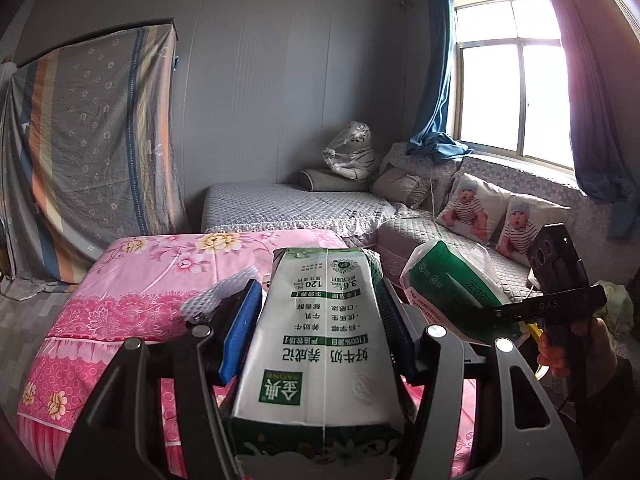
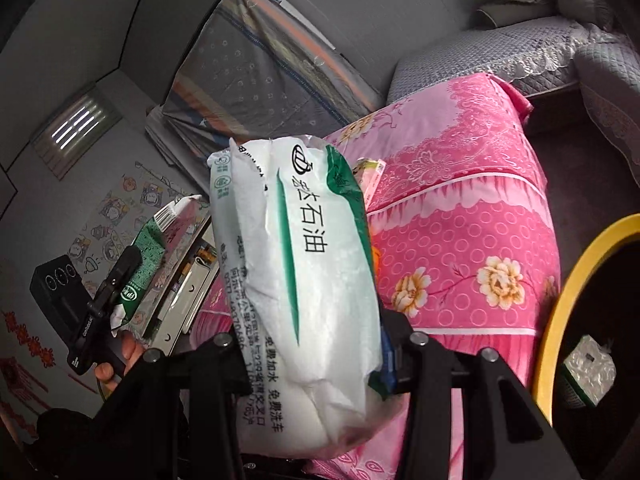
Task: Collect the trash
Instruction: 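Carry the carton and white bag over the yellow bin and open both tools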
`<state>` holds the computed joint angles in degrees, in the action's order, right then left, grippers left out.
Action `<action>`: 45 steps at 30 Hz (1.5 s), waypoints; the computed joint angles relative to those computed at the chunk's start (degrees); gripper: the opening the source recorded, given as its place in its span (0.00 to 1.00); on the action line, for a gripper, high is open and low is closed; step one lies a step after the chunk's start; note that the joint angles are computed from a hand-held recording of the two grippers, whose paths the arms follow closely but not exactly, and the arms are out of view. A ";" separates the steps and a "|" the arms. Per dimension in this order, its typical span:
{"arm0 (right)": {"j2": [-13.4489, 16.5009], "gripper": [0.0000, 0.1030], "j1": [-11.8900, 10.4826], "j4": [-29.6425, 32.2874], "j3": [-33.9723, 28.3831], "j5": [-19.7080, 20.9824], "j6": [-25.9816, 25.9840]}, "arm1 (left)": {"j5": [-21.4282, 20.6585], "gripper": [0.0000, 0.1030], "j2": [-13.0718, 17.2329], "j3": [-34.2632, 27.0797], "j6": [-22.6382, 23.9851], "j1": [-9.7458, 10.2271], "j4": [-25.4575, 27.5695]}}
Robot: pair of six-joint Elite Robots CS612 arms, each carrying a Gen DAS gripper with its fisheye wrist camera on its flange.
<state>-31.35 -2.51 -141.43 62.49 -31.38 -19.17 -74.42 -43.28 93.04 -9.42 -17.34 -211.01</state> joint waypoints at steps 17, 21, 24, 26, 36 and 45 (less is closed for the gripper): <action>0.78 0.40 -5.42 -27.48 5.89 -7.21 25.12 | -9.66 0.54 2.80 -8.52 6.19 -2.76 5.18; 1.04 0.40 -6.17 -31.99 6.56 -10.69 29.03 | -11.74 0.54 4.09 -11.43 7.17 -3.42 8.00; 1.48 0.40 -6.78 -34.05 6.66 -11.66 31.43 | -12.57 0.54 5.42 -14.16 8.36 -4.01 10.52; 1.56 0.40 -7.06 -35.24 6.90 -13.22 32.71 | -13.89 0.54 6.48 -16.35 8.73 -4.23 12.52; 2.10 0.40 -8.13 -37.97 7.77 -21.86 36.54 | -17.91 0.54 13.35 -28.72 9.02 -5.21 22.75; 2.72 0.41 -8.09 -36.54 7.30 -28.60 38.36 | -18.50 0.54 19.90 -39.94 6.46 -5.43 34.20</action>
